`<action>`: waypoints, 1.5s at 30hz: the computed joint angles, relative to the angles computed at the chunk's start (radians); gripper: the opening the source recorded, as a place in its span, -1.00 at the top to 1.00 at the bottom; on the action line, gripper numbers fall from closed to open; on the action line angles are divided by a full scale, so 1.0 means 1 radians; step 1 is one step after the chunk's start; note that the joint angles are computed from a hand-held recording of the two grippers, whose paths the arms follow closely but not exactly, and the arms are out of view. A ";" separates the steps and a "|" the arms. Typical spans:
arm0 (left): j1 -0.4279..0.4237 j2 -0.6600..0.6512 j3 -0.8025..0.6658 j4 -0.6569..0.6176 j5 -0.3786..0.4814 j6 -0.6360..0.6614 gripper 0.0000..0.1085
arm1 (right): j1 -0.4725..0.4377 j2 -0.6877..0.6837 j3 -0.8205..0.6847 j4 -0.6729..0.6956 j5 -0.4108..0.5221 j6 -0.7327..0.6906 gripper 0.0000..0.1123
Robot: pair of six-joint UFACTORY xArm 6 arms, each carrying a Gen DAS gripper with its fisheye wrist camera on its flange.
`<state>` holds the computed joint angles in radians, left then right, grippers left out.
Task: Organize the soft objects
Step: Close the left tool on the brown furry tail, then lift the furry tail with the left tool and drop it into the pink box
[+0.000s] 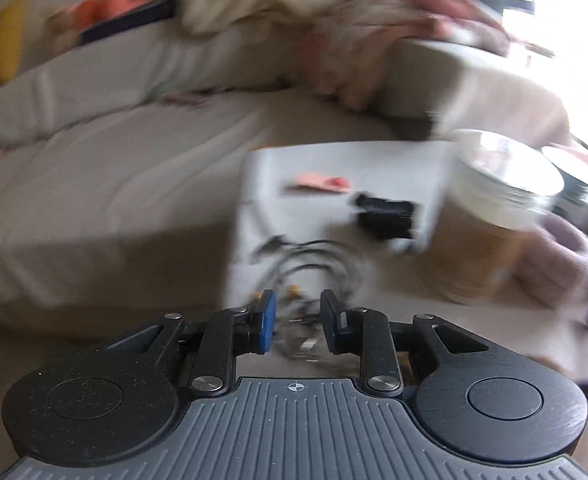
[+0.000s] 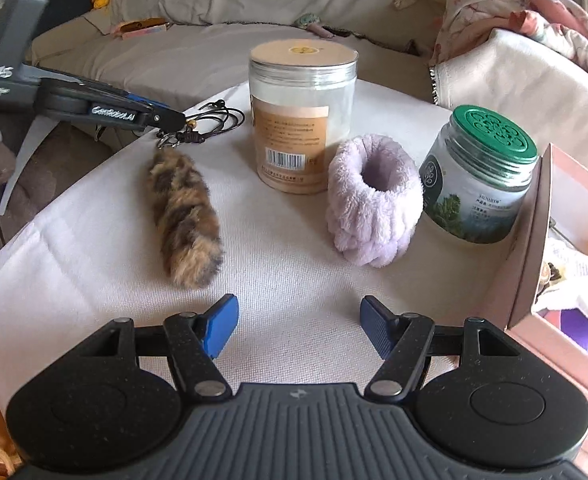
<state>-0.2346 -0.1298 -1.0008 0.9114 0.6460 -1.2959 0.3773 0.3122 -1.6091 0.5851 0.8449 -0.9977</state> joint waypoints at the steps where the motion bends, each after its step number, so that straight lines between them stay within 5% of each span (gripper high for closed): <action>1: 0.007 -0.001 0.004 -0.017 0.003 -0.038 0.51 | -0.001 0.003 -0.002 0.003 0.002 0.003 -0.21; 5: 0.029 -0.017 0.042 -0.079 -0.054 -0.093 0.52 | -0.001 -0.010 0.027 0.025 -0.024 -0.010 -0.26; 13: 0.013 0.018 0.032 -0.073 -0.153 0.062 0.47 | 0.011 -0.021 0.060 0.052 -0.071 -0.017 -0.40; 17: 0.004 -0.026 0.047 -0.130 -0.128 -0.036 0.47 | 0.006 -0.029 0.072 0.068 -0.074 -0.033 -0.41; 24: 0.023 -0.110 0.167 -0.589 -0.291 0.004 0.47 | 0.010 -0.036 0.095 0.109 -0.096 -0.061 -0.51; 30: 0.021 0.009 0.062 -0.439 -0.288 -0.096 0.46 | 0.011 -0.064 0.139 0.145 -0.118 -0.096 -0.52; 37: -0.010 0.155 -0.125 -0.146 -0.135 -0.182 0.46 | 0.004 -0.106 0.212 0.227 -0.159 -0.175 -0.53; 40: -0.040 0.201 -0.189 -0.066 -0.029 -0.123 0.46 | 0.004 -0.108 0.215 0.231 -0.160 -0.178 -0.53; 45: -0.063 0.205 -0.192 -0.024 0.000 0.031 0.44 | -0.002 -0.100 0.206 0.247 -0.137 -0.196 -0.74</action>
<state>-0.2975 0.0753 -1.1928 0.8878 0.6460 -1.2652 0.3756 0.2123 -1.4026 0.8323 0.7079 -1.1932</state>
